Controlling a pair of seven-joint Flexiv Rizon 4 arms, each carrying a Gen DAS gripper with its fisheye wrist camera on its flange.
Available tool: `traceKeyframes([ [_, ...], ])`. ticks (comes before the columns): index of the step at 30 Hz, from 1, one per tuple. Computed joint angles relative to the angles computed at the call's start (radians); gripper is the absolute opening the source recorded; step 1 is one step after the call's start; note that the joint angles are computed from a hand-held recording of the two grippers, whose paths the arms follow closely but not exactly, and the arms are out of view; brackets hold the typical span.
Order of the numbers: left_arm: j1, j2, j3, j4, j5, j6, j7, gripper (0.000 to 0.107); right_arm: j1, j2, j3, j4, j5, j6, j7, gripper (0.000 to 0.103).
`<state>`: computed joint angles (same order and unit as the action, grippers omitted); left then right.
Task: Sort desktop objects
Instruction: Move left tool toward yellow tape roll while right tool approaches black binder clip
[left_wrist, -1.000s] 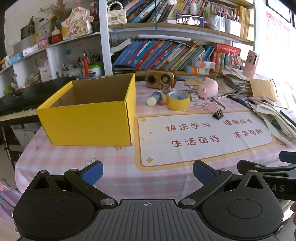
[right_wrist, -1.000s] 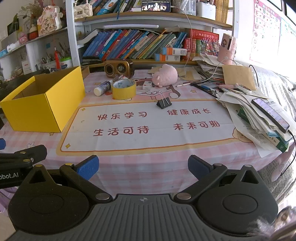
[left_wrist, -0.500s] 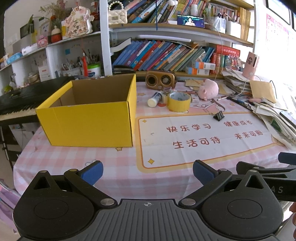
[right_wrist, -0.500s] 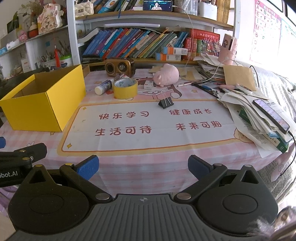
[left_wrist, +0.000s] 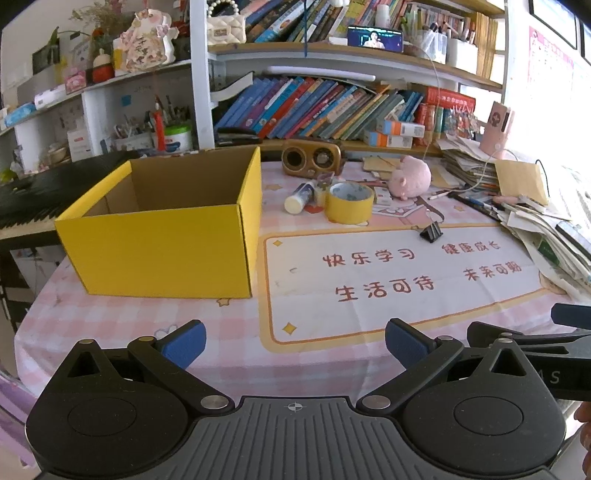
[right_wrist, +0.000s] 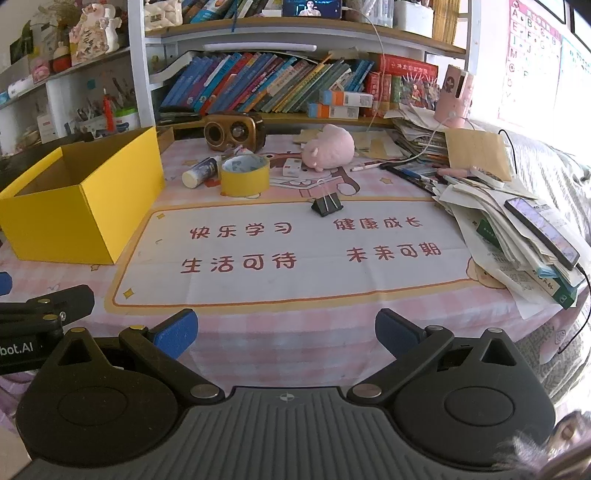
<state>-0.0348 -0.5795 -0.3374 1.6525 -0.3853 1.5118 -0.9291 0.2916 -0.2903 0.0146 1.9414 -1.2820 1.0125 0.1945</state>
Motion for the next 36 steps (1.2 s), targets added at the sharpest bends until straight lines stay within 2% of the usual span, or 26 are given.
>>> traceKeyframes([
  [10, -0.115, -0.060, 0.121, -0.120, 0.044, -0.068, -0.095, 0.103, -0.048, -0.022, -0.029, -0.013, 0.000, 0.079, -0.042, 0.103],
  [20, -0.225, -0.149, 0.242, -0.302, 0.133, -0.172, -0.248, 0.103, -0.091, -0.076, -0.074, -0.059, 0.080, 0.185, -0.174, 0.103],
  [36, -0.346, -0.284, 0.379, -0.600, 0.309, -0.369, -0.565, 0.103, -0.124, -0.177, -0.140, -0.141, 0.387, 0.346, -0.552, 0.103],
])
